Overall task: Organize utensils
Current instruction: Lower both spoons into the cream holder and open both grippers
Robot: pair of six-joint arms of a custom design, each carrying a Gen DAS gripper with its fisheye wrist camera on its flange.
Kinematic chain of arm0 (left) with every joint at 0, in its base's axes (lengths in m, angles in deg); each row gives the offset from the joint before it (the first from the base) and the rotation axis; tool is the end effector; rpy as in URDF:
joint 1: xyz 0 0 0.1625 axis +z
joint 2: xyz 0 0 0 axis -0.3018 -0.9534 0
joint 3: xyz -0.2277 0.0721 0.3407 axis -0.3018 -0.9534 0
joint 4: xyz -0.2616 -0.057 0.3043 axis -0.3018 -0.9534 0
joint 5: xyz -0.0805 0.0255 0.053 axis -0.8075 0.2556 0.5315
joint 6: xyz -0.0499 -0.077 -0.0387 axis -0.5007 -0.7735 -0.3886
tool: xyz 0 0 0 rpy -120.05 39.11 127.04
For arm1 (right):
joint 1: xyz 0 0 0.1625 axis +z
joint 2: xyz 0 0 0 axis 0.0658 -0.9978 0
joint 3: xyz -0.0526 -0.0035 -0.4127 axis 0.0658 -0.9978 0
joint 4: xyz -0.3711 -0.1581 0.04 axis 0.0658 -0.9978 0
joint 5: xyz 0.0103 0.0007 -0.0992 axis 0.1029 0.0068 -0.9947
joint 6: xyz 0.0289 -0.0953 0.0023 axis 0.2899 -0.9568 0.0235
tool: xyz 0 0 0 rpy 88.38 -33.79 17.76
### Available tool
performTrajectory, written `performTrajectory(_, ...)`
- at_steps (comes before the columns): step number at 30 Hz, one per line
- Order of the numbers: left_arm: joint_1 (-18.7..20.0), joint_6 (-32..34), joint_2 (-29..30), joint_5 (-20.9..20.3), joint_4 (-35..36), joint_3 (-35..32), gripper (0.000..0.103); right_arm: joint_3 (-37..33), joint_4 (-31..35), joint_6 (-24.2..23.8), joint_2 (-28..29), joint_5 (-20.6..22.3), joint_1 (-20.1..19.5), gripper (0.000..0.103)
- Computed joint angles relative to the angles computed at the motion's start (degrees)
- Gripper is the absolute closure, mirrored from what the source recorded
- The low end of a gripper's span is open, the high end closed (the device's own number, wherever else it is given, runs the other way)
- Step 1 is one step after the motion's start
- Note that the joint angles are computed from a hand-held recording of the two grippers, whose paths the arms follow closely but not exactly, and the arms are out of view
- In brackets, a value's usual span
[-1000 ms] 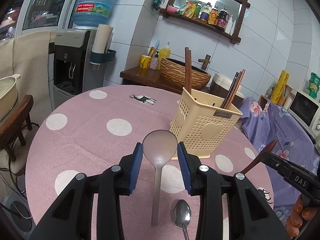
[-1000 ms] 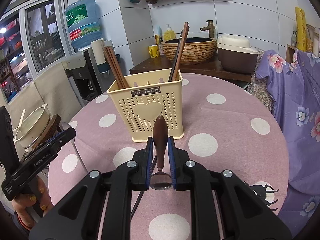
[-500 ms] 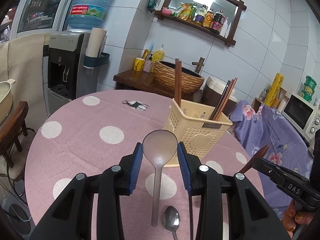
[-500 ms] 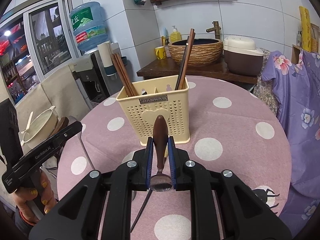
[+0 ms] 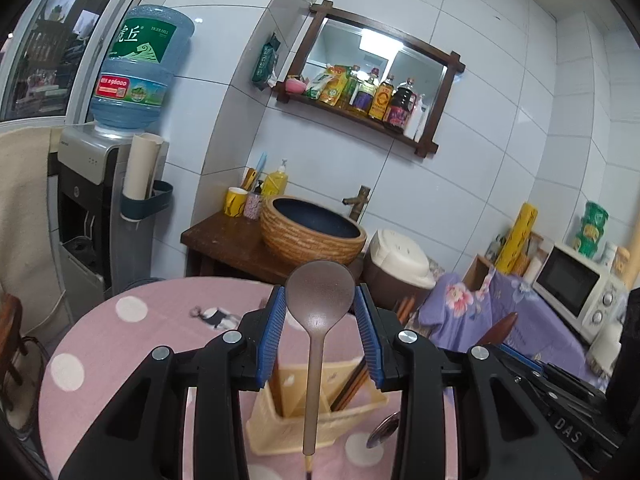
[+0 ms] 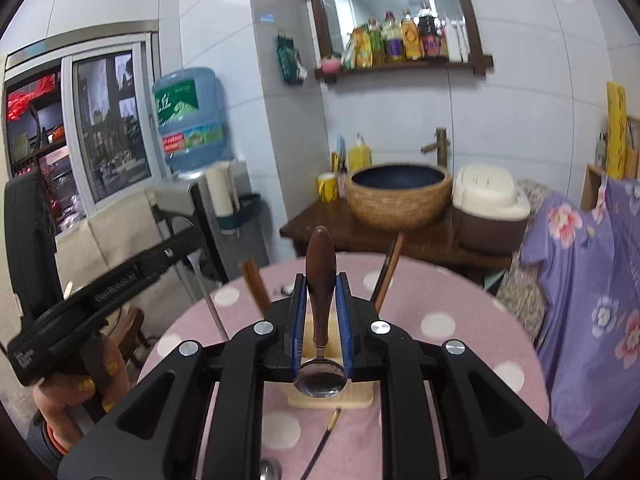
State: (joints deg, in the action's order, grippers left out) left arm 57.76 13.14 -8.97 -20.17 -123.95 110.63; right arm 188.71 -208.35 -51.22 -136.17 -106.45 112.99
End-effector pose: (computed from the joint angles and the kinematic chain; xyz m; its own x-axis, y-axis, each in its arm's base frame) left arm -0.2920 -0.5092 0.2857 -0.8829 0.2185 -0.4157 0.4691 0.3698 -0.8020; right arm 0.3615 -0.5301 0.2617 -0.8016 -0.1855 0.5683 -0.5890 0.4078 -0.6977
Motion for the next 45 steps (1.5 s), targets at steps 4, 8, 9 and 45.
performTrajectory(4,1.4,3.0,4.7,-0.2,-2.9,-4.4,0.067,-6.2,-1.0,-2.6,3.9,-1.8,-0.4,0.087)
performTrajectory(8,3.1,4.0,8.2,0.0,-5.0,-5.7,0.067,-8.1,-1.5,-2.5,6.4,-1.7,-2.4,0.087)
performTrajectory(9,3.6,3.9,8.8,0.1,-5.5,-5.5,0.067,-8.0,-1.2,-2.3,6.8,-1.6,-2.9,0.087)
performTrajectory(45,3.1,2.0,5.2,5.1,-5.3,10.0,0.027,2.8,-14.2,-4.8,8.7,-1.7,-7.2,0.058)
